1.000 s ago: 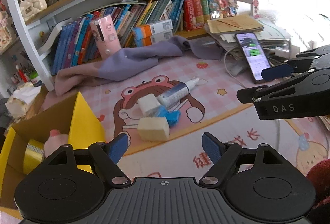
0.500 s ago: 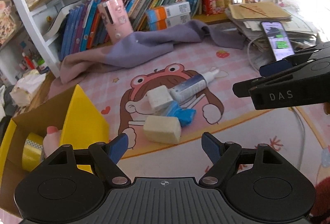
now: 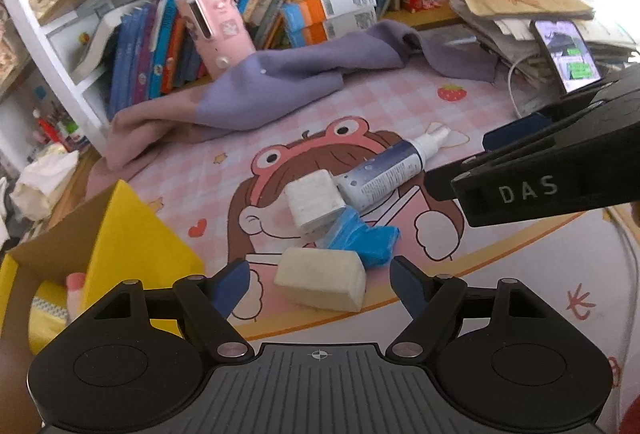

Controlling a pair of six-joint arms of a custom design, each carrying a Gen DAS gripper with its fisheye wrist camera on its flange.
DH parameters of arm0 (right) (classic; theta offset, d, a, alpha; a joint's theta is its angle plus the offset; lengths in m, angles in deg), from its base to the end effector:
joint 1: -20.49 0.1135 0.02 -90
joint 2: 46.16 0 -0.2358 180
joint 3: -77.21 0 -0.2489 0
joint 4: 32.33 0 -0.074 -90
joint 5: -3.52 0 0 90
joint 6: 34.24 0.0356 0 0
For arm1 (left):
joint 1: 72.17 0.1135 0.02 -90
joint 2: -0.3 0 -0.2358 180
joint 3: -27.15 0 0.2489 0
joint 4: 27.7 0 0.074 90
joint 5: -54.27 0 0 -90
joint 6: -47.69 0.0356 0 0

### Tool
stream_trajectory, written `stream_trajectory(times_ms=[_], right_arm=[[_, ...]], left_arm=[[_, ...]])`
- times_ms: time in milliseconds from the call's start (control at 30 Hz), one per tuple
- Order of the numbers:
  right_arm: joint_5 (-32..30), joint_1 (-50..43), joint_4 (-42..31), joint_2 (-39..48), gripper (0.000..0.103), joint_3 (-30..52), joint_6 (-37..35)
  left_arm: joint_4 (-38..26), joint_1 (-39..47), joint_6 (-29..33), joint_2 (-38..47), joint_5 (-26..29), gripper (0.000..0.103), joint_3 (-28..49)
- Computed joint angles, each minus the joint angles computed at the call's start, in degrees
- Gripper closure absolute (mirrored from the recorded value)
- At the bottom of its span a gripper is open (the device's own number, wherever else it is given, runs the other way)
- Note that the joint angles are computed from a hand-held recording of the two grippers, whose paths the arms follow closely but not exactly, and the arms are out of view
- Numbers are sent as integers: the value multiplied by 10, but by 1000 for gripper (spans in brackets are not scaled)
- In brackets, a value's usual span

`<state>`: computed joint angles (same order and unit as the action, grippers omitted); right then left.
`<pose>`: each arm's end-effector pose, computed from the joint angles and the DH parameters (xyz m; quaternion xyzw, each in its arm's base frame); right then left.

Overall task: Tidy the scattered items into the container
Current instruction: 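Close the left tool on the white block, then grasp the blue packet with the right tool while the left tool holds the block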

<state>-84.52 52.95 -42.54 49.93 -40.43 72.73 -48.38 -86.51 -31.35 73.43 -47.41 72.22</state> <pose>0.2799 0.1766 0.1337 -0.1174 0.9127 0.1492 0.3619 0.2372 -0.0532 0.1402 0.1689 0.9163 0.0848 0.3532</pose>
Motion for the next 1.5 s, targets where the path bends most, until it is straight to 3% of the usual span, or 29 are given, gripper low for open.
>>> stream_trajectory(times_ms=[567, 633, 733, 900, 1133, 1400, 1500], right_arm=[[-43, -6, -9, 44, 48, 39, -14], [-52, -6, -14, 54, 48, 50, -21], [-64, -6, -12, 65, 48, 61, -23], [-73, 2, -11, 91, 48, 83, -28], [-82, 18, -17, 154, 48, 133, -50], [-63, 41, -20, 203, 52, 171, -89], [-55, 45, -17, 207, 60, 173, -102]], left_arm=[[37, 40, 1, 137, 37, 30, 50], [41, 49, -3, 137, 50, 40, 47], [28, 65, -13, 127, 75, 47, 45], [-16, 73, -21, 93, 56, 53, 38], [-89, 96, -34, -21, 61, 53, 0], [-138, 101, -55, -93, 62, 53, -13], [-141, 102, -59, -103, 63, 54, -16]])
